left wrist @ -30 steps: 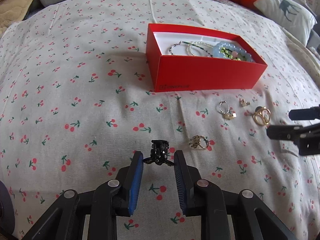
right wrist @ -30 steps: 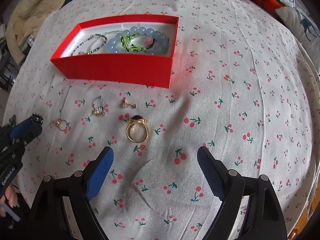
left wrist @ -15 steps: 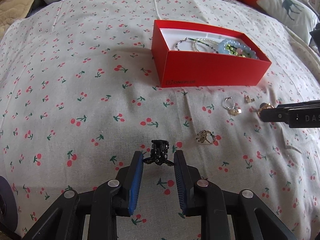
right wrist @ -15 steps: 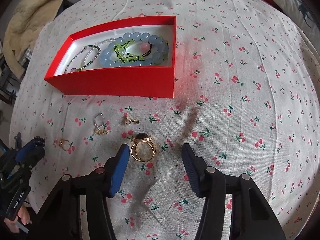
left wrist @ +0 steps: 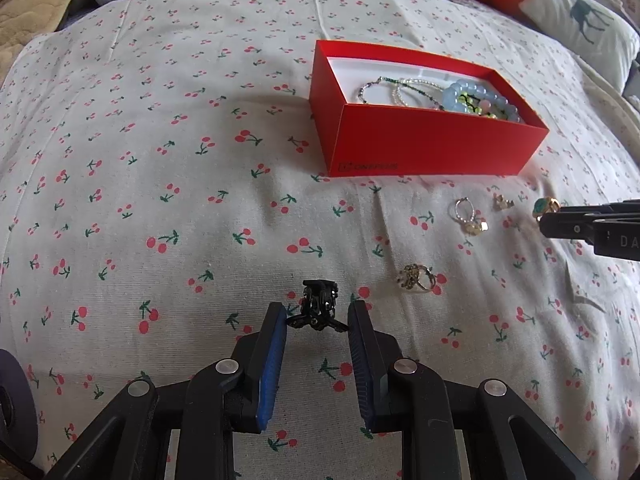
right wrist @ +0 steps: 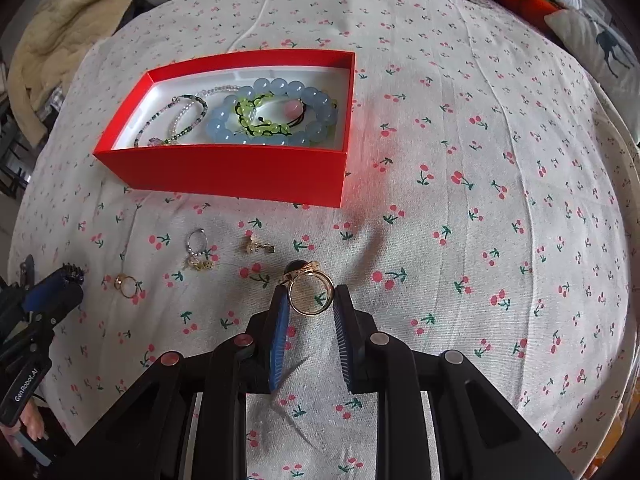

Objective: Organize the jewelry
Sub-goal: 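Grasp the gold ring with dark stone with the right tool while the left tool holds the clip, then carry the clip and gold ring into the red box and open both tools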

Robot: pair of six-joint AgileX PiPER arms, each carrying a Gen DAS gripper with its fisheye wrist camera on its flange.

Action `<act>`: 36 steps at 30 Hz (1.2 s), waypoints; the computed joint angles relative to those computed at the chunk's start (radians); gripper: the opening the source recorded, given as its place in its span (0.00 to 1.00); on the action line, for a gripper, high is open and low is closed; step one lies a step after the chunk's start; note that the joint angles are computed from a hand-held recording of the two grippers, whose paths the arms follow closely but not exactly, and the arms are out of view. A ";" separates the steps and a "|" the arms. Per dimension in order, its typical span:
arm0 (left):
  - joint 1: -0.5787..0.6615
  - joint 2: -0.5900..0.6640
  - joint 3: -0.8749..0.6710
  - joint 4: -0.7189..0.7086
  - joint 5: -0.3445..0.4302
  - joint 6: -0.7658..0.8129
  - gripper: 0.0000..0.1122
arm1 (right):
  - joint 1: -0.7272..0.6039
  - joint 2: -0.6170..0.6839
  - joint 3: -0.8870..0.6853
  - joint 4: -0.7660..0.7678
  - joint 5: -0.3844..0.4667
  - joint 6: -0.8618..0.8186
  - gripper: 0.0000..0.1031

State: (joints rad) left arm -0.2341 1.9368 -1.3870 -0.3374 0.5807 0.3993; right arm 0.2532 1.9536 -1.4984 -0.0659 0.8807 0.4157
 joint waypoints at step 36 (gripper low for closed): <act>-0.029 0.049 -0.234 -0.024 0.098 -0.062 0.23 | -0.055 -0.024 -0.210 0.101 0.052 -0.046 0.23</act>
